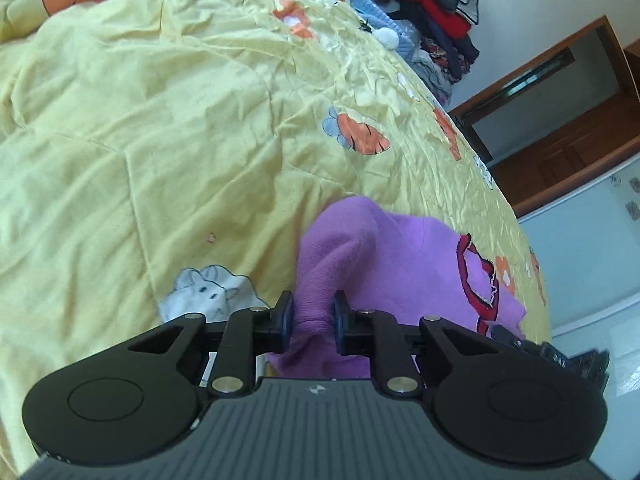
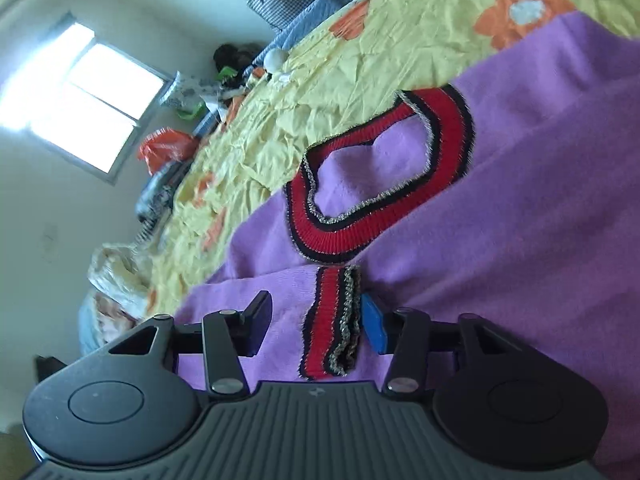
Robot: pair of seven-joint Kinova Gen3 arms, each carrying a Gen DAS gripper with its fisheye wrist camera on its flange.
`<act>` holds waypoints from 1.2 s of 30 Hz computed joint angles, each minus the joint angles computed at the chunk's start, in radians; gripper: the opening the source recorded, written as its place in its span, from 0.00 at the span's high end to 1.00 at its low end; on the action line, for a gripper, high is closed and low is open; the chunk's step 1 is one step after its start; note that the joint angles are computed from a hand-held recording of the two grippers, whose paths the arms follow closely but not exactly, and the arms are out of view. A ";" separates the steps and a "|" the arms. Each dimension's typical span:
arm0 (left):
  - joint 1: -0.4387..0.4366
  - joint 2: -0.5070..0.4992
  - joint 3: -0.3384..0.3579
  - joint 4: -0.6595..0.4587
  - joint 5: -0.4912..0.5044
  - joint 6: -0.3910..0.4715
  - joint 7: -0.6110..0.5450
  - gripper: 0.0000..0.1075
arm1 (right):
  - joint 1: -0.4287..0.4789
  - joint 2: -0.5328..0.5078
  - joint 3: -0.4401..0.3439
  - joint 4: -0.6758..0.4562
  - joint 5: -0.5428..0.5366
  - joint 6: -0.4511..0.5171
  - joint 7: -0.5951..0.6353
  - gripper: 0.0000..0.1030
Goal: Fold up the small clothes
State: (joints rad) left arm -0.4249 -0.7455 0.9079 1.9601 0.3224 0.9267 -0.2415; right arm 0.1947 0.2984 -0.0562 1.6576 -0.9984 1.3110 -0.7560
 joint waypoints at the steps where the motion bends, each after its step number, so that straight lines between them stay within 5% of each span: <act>1: 0.004 -0.001 -0.004 0.005 0.004 0.000 0.002 0.81 | -0.026 -0.002 0.011 -0.010 0.020 -0.003 -0.012 0.92; 5: -0.019 -0.009 0.017 -0.030 -0.016 0.027 -0.005 0.85 | -0.008 -0.039 -0.011 0.019 -0.021 -0.023 0.050 0.96; 12: -0.155 -0.001 0.107 -0.268 -0.045 0.177 -0.133 0.78 | 0.064 -0.107 0.045 -0.037 -0.142 0.129 0.148 0.97; 13: -0.166 -0.002 0.108 -0.277 -0.017 0.167 -0.169 0.72 | 0.069 -0.112 0.056 -0.053 -0.141 0.138 0.152 0.97; 15: -0.213 0.010 0.148 -0.322 0.005 0.195 -0.201 0.07 | 0.081 -0.116 0.077 -0.078 -0.124 0.143 0.167 0.97; 20: -0.340 -0.072 0.192 -0.414 0.006 0.327 -0.212 0.07 | 0.119 -0.076 0.117 -0.098 -0.026 0.071 0.147 0.97; 24: -0.321 -0.086 0.103 -0.315 0.127 0.258 -0.216 0.07 | 0.172 -0.029 0.117 -0.081 0.014 0.027 0.153 0.97; 30: -0.423 -0.049 0.166 -0.280 0.212 0.274 -0.333 0.07 | 0.225 -0.016 0.096 -0.060 0.023 0.022 0.192 0.97; 32: -0.434 -0.069 0.154 -0.232 0.244 0.231 -0.355 0.20 | 0.232 -0.019 0.092 -0.052 0.018 0.027 0.201 0.97; 34: -0.442 -0.058 0.151 -0.201 0.269 0.199 -0.380 0.82 | 0.238 -0.027 0.094 -0.044 0.015 0.026 0.216 0.97; 35: -0.447 -0.038 0.156 -0.192 0.279 0.186 -0.391 0.97 | 0.241 -0.026 0.095 -0.045 0.015 0.032 0.216 0.97; 36: -0.465 -0.037 0.164 -0.202 0.272 0.187 -0.391 0.96 | 0.244 -0.026 0.096 -0.043 0.013 0.036 0.220 0.97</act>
State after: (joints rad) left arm -0.8894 -0.7822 1.0716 1.7576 0.5949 1.1142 -0.6326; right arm 0.4382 0.2724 0.0403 1.6147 -0.9856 1.3467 -0.5361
